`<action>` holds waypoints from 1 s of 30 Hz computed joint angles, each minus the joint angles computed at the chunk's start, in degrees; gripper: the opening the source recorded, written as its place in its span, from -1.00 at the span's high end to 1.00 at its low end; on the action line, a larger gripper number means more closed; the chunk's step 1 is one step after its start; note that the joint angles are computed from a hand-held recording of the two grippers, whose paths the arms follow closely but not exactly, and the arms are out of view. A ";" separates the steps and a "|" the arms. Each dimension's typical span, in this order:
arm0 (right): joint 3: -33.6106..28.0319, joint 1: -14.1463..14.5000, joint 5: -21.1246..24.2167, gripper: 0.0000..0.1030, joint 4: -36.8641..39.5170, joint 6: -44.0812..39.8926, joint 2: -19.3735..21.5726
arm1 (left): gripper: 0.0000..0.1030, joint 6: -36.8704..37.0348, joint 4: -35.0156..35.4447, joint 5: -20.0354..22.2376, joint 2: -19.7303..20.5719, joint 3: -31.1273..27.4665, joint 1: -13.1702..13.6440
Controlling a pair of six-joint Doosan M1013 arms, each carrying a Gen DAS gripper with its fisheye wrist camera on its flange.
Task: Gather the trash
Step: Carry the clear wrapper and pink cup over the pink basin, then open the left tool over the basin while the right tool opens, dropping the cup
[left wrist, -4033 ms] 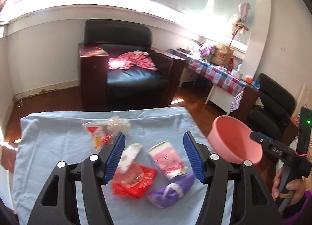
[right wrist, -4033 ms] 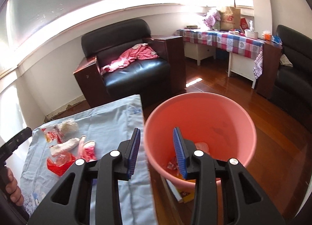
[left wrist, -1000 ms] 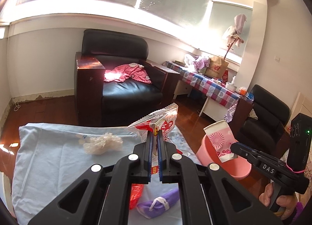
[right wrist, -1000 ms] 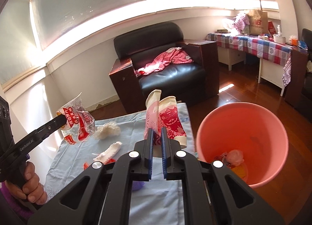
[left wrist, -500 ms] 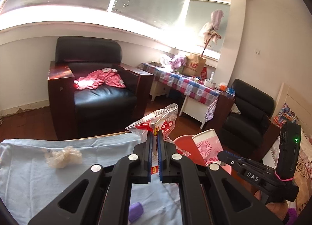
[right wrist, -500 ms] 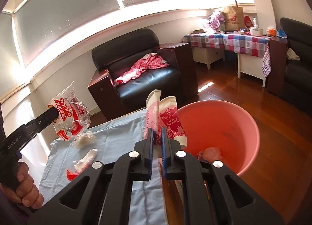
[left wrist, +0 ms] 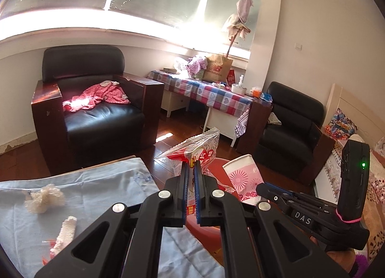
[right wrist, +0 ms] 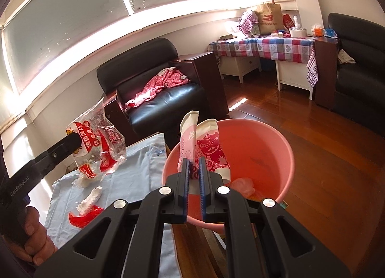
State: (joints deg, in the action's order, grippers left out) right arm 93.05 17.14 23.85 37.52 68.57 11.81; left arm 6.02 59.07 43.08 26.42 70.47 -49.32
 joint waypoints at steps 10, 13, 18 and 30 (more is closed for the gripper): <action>0.71 -0.85 -0.88 0.84 -1.96 3.14 0.09 | 0.92 5.83 -7.06 -2.60 3.23 -3.40 1.60; 0.67 -1.06 -0.74 0.85 -2.77 4.41 0.26 | 0.92 8.42 -8.70 -2.94 4.20 -4.49 1.78; 0.37 -1.10 -0.16 0.84 -4.31 6.55 0.71 | 0.91 12.26 -11.76 -2.72 5.60 -6.10 2.05; 0.24 -1.35 0.05 0.85 -5.54 8.33 1.18 | 0.81 16.77 -18.60 -1.50 7.98 -8.59 3.07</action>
State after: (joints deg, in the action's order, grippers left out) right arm 93.28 15.79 23.90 31.97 76.90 12.99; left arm 22.79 40.47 41.59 34.40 61.88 -46.25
